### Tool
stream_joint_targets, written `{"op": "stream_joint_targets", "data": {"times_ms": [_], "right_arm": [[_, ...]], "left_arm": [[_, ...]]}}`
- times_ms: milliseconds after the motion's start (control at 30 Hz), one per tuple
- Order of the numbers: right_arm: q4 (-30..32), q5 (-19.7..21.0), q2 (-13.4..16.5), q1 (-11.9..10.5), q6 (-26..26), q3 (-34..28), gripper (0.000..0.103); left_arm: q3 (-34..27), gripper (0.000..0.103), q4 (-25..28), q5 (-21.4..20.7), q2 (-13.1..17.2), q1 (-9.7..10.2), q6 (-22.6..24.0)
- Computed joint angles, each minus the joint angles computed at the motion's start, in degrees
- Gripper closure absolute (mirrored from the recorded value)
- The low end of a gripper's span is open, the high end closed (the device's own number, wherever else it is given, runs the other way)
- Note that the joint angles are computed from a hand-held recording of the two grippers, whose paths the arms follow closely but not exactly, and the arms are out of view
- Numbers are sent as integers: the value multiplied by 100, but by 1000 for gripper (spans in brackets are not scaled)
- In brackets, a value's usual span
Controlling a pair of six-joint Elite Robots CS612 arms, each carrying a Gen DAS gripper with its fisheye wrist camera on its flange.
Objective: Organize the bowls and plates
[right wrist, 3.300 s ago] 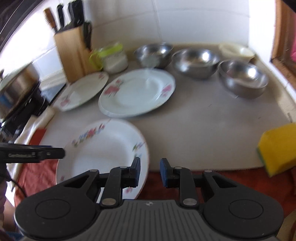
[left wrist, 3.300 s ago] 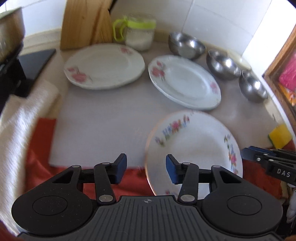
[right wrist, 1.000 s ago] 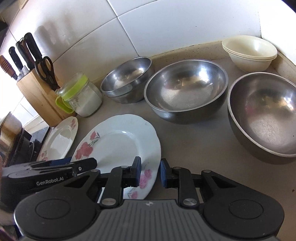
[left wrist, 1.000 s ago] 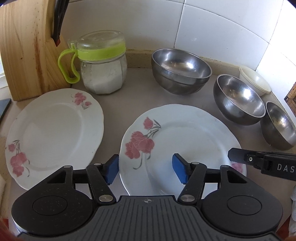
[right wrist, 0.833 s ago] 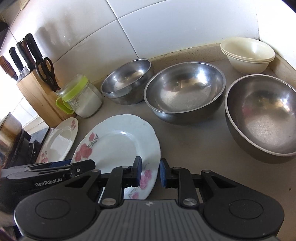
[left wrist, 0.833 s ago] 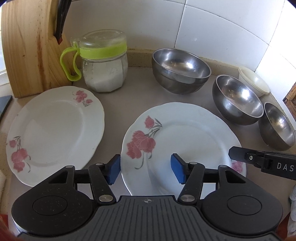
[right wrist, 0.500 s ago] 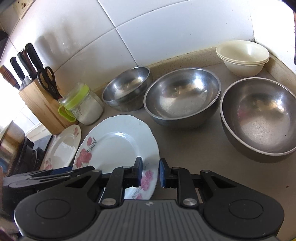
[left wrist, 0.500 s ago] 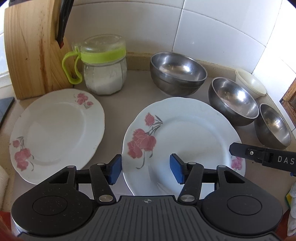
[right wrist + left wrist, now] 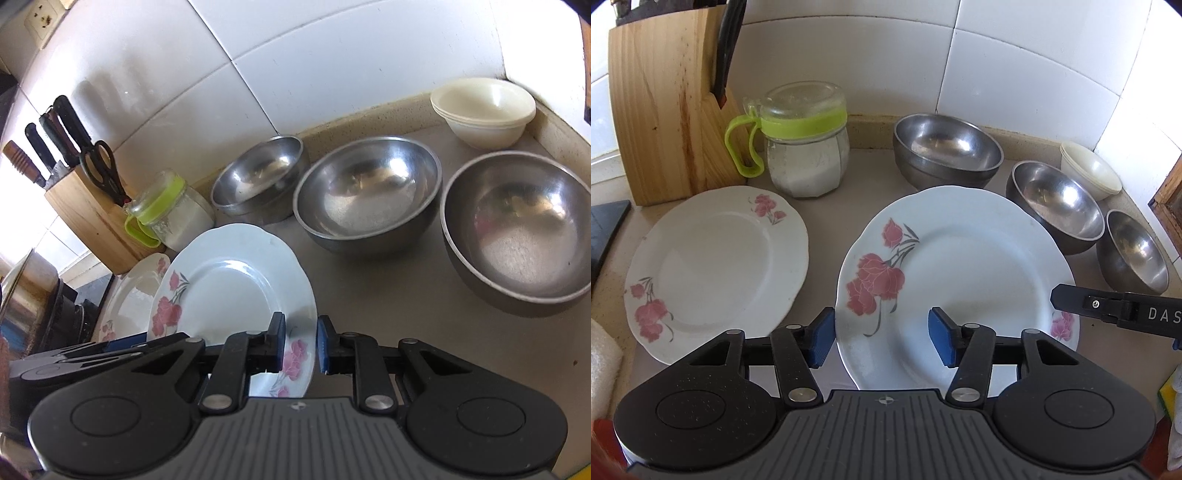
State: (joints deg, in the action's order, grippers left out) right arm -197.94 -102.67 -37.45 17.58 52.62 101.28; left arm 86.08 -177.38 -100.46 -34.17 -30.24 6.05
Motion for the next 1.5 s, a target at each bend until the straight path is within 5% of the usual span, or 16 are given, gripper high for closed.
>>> {"op": "stream_joint_targets", "data": {"times_ms": [333, 533, 700, 900, 1500], "right_arm": [[292, 32, 24, -13, 1, -26, 79], [13, 185, 96, -11, -98, 18, 76], [152, -82, 142, 53, -276, -127, 74], [129, -34, 106, 30, -187, -64, 76], [-284, -27, -31, 25, -54, 76, 79]], "left_arm": [[-60, 51, 219, -67, 58, 30, 98], [-51, 47, 250, -324, 68, 96, 48], [-75, 36, 93, -254, 128, 35, 127], [-158, 50, 148, -340, 160, 75, 105], [-28, 50, -99, -415, 19, 123, -186]]}}
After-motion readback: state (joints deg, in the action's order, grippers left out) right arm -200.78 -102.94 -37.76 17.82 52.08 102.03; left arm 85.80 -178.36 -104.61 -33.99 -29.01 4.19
